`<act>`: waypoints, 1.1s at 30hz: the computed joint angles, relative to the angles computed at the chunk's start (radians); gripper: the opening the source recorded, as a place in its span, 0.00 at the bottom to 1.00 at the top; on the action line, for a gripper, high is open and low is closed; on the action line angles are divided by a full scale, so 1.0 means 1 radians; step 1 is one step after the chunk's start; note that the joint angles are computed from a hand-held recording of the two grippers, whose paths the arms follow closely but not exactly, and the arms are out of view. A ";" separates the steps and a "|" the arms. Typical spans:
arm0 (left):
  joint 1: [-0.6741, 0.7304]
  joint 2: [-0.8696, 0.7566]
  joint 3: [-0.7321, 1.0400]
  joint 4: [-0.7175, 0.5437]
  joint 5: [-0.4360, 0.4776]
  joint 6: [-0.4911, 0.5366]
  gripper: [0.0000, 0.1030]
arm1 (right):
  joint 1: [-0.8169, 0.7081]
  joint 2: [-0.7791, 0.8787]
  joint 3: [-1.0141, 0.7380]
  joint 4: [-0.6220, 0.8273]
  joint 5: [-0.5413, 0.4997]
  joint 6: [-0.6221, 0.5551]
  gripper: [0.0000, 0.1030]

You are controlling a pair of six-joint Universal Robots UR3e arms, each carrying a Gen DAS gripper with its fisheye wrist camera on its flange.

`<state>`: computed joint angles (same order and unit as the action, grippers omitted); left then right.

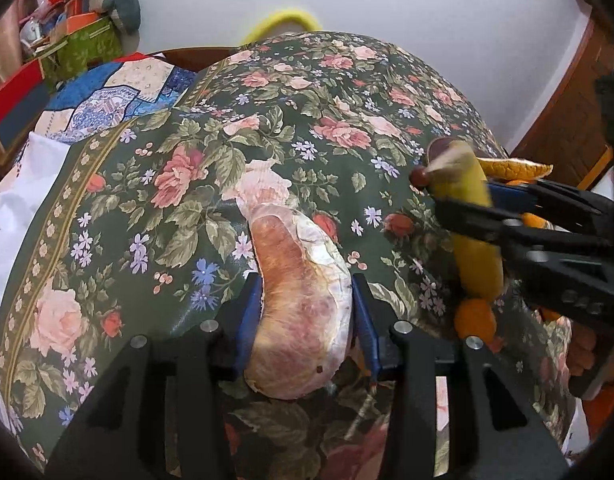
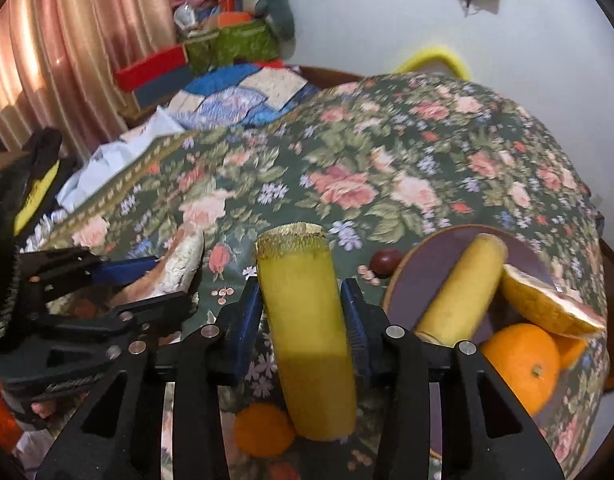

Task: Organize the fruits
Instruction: 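Grasp the pomelo segment with the left tool while the right grasps the corn cob, then carry the pomelo segment and corn cob over the purple plate with both tools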

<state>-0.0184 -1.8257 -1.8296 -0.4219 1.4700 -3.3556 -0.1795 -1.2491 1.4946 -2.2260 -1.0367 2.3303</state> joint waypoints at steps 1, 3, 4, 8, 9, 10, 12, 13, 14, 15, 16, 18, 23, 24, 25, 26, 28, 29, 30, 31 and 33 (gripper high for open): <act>-0.003 0.007 0.000 -0.007 0.003 -0.005 0.42 | -0.015 -0.020 0.012 0.001 0.014 -0.001 0.35; -0.012 0.027 -0.006 -0.016 0.010 -0.012 0.42 | -0.051 -0.068 0.040 0.021 0.047 -0.012 0.34; -0.019 0.038 -0.012 -0.016 0.016 -0.015 0.42 | -0.067 -0.085 0.048 0.037 0.061 -0.022 0.34; -0.057 0.089 -0.018 -0.020 0.046 -0.028 0.42 | -0.148 -0.172 0.112 0.075 0.114 -0.065 0.32; -0.069 0.097 -0.009 -0.029 0.054 -0.030 0.42 | -0.166 -0.189 0.124 0.081 0.124 -0.071 0.32; -0.085 0.104 0.004 -0.040 0.068 -0.034 0.42 | -0.189 -0.210 0.132 0.096 0.136 -0.081 0.32; -0.113 0.109 0.031 -0.057 0.091 -0.041 0.42 | -0.233 -0.238 0.131 0.146 0.168 -0.104 0.32; -0.128 0.112 0.046 -0.067 0.101 -0.045 0.42 | -0.258 -0.256 0.133 0.173 0.186 -0.120 0.32; -0.141 0.113 0.062 -0.076 0.108 -0.051 0.42 | -0.284 -0.273 0.134 0.197 0.205 -0.134 0.32; -0.148 0.112 0.074 -0.084 0.112 -0.055 0.42 | -0.304 -0.290 0.143 0.211 0.219 -0.147 0.32; -0.163 0.109 0.091 -0.091 0.121 -0.061 0.42 | -0.333 -0.308 0.145 0.231 0.237 -0.164 0.32; -0.189 0.099 0.125 -0.102 0.137 -0.071 0.42 | -0.368 -0.326 0.150 0.247 0.252 -0.182 0.32; -0.238 0.054 0.213 -0.129 0.153 -0.087 0.42 | -0.452 -0.338 0.134 0.304 0.273 -0.237 0.32; -0.250 0.037 0.239 -0.137 0.158 -0.089 0.42 | -0.466 -0.338 0.132 0.306 0.275 -0.244 0.32; -0.261 0.017 0.267 -0.145 0.162 -0.090 0.42 | -0.481 -0.335 0.130 0.310 0.277 -0.253 0.32; -0.269 0.002 0.288 -0.151 0.165 -0.090 0.42 | -0.494 -0.330 0.125 0.313 0.277 -0.260 0.32; -0.287 -0.042 0.348 -0.168 0.166 -0.095 0.42 | -0.514 -0.321 0.119 0.313 0.276 -0.269 0.32; -0.292 -0.052 0.363 -0.173 0.165 -0.096 0.42 | -0.524 -0.318 0.118 0.316 0.275 -0.277 0.32; -0.299 -0.079 0.397 -0.183 0.164 -0.098 0.42 | -0.532 -0.315 0.119 0.310 0.270 -0.282 0.32; -0.304 -0.092 0.413 -0.187 0.164 -0.099 0.42 | -0.539 -0.312 0.120 0.304 0.265 -0.287 0.32; -0.314 -0.133 0.463 -0.201 0.162 -0.101 0.42 | -0.546 -0.302 0.124 0.281 0.253 -0.286 0.32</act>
<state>-0.3321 -1.9582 -1.3669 -0.6226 1.6315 -3.4568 -0.7257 -1.5510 1.6189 -1.9454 -0.7832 2.0442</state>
